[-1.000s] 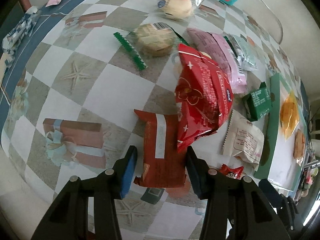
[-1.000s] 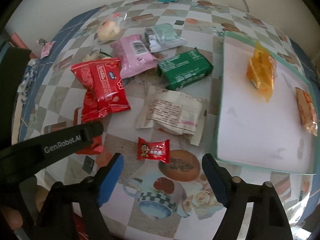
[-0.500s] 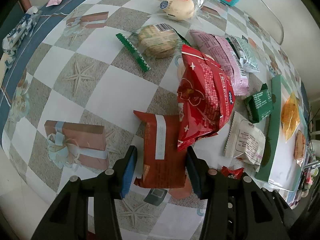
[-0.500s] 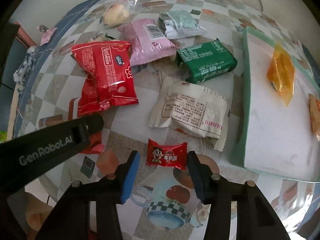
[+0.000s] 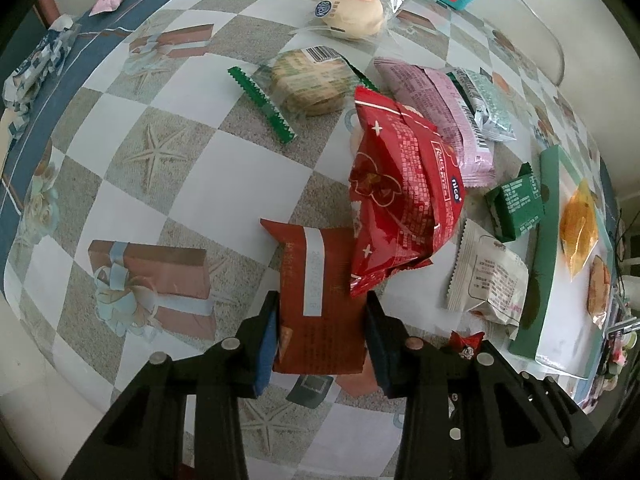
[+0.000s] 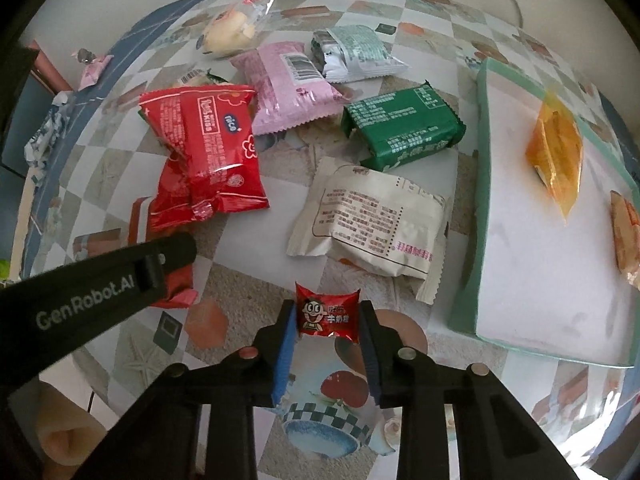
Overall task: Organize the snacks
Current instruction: 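Grasp the red rectangular bag with the left tool while the right tool grasps the small red candy, then carry the red bag and candy over the tray and release them inside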
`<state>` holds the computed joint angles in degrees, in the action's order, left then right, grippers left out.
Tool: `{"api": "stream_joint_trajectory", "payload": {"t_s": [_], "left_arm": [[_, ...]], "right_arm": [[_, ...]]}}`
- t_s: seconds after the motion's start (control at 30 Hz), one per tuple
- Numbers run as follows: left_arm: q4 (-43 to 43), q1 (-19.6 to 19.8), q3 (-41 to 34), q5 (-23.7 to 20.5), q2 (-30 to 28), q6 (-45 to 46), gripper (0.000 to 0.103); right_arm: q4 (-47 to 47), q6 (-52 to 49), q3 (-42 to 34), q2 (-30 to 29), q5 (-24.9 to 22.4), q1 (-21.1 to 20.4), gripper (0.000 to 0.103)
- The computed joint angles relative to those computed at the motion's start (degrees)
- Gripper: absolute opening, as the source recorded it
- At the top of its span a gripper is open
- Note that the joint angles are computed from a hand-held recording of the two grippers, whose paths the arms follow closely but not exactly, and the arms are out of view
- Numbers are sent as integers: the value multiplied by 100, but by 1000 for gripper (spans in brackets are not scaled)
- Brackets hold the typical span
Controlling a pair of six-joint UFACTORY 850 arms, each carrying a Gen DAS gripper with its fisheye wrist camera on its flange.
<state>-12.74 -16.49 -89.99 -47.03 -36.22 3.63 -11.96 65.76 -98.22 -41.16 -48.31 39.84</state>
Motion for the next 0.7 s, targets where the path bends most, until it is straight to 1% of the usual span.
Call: {"api": "stream_joint_trajectory", "payload": {"t_s": [0.17,0.33,0.47,0.7], "left_arm": [[12,75,45,52,29,-180,42],[94,164,99,132,71,-417,42],[473,199,162,281,149,-878,42],[716,277,265,498,293,-1240,42]], "right_arm": [[-1,2,161,115,132,-43,32],[-75,160,503,403,370,-88,31],[-208,323,703,631,500,-98,31],[-445,604,936,908,646,-92,31]]}}
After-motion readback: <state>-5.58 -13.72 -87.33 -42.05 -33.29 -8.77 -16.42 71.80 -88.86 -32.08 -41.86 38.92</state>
